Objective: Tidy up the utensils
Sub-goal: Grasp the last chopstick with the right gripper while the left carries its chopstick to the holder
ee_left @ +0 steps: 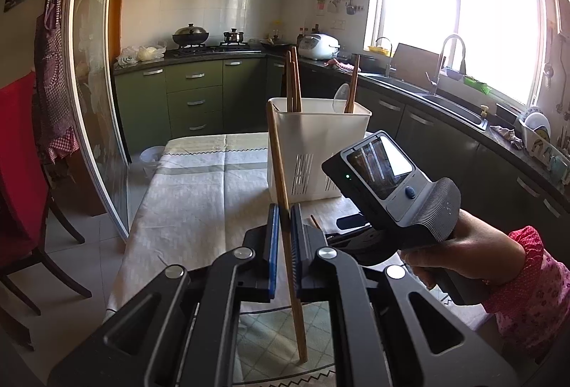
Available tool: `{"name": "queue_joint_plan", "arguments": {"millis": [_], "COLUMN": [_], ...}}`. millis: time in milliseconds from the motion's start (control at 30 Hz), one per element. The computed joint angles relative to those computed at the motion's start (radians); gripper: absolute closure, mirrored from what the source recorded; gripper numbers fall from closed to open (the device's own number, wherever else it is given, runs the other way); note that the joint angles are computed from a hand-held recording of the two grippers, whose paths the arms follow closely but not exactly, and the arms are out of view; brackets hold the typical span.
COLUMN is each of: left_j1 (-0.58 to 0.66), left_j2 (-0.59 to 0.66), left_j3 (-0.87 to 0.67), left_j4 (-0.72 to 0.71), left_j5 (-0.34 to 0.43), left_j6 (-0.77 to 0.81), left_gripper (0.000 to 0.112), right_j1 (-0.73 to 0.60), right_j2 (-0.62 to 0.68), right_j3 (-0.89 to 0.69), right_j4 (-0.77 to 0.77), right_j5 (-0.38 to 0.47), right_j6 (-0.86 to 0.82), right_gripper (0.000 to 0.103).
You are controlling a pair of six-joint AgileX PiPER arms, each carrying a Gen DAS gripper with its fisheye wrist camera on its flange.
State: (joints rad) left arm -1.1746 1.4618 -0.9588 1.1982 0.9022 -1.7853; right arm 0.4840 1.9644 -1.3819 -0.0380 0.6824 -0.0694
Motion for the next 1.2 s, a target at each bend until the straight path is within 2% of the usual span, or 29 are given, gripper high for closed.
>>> {"name": "queue_joint_plan", "arguments": {"millis": [33, 133, 300, 400, 567, 767, 833, 967, 1000, 1067, 1167, 1200], "left_j1": [-0.001, -0.008, -0.020, -0.023, -0.029, -0.048, -0.056, -0.071, -0.079, -0.094, -0.113, -0.117], "left_j2": [0.000, -0.001, 0.004, 0.007, 0.011, 0.016, 0.017, 0.019, 0.023, 0.029, 0.035, 0.037], "left_j3": [0.000, 0.000, -0.004, -0.006, -0.018, -0.023, -0.022, -0.021, -0.025, -0.026, -0.027, -0.030], "left_j4": [0.000, 0.003, 0.004, 0.003, -0.009, -0.005, -0.002, 0.006, 0.007, 0.015, 0.024, 0.025], "left_j5": [0.000, 0.004, 0.018, 0.024, 0.037, 0.060, 0.070, 0.090, 0.101, 0.119, 0.138, 0.142], "left_j6": [0.003, 0.006, 0.013, 0.014, 0.032, 0.035, 0.032, 0.030, 0.029, 0.023, 0.016, 0.015], "left_gripper": [0.106, 0.106, 0.106, 0.106, 0.106, 0.106, 0.106, 0.106, 0.106, 0.106, 0.106, 0.106], "right_j1": [-0.002, -0.011, -0.034, -0.050, -0.093, -0.162, -0.198, -0.307, -0.345, -0.474, -0.575, -0.632], "right_j2": [0.004, 0.025, 0.036, -0.006, -0.209, -0.558, -0.669, -0.855, -0.887, -0.959, -1.012, -1.028], "right_j3": [-0.009, -0.049, -0.071, -0.027, 0.142, 0.435, 0.533, 0.689, 0.713, 0.746, 0.777, 0.787], "right_j4": [0.029, 0.108, 0.175, 0.209, 0.322, 0.592, 0.704, 0.931, 0.982, 1.052, 1.099, 1.118], "right_j5": [0.008, 0.044, 0.057, 0.014, -0.121, -0.312, -0.334, -0.302, -0.272, -0.152, -0.071, -0.021], "right_j6": [-0.023, -0.078, -0.113, -0.140, -0.247, -0.511, -0.638, -0.881, -0.929, -1.017, -1.084, -1.116], "right_gripper": [0.076, 0.092, 0.096, 0.096, 0.096, 0.096, 0.096, 0.096, 0.096, 0.096, 0.096, 0.096]}}
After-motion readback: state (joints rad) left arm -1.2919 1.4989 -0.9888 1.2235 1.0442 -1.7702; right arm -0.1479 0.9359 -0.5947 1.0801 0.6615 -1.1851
